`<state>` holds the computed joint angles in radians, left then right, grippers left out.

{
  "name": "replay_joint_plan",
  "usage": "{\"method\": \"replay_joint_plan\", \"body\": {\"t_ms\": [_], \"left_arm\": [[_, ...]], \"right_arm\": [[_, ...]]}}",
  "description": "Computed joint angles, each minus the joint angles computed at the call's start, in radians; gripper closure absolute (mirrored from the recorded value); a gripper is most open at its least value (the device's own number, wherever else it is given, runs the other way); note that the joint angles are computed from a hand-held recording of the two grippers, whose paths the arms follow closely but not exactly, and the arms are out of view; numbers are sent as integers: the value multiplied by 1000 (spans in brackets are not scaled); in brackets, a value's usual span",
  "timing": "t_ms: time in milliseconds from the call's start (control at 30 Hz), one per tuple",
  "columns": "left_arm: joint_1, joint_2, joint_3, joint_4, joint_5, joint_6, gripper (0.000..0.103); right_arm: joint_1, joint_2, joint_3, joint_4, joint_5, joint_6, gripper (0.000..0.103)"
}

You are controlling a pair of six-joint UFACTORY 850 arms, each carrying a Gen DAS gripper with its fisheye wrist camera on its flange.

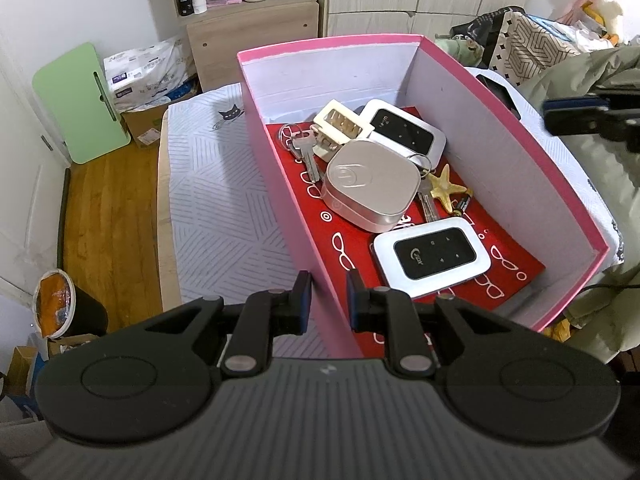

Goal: Organize rigid objects
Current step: 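Move the right tool to the second AA battery and grasp it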

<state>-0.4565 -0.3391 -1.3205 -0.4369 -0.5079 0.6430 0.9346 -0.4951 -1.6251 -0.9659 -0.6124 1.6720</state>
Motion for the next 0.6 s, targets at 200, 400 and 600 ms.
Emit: {"method": "replay_joint_plan", "body": {"t_ms": [200, 400, 600], "left_arm": [[-1, 1, 1, 7, 3, -4, 86], [-3, 2, 1, 13, 3, -14, 87], [-3, 2, 0, 16, 3, -21, 87]], "right_arm": [[-1, 48, 126, 30, -84, 180, 75], [-26, 5, 146, 148, -106, 178, 74], [-30, -24, 134, 100, -70, 226, 69]]}}
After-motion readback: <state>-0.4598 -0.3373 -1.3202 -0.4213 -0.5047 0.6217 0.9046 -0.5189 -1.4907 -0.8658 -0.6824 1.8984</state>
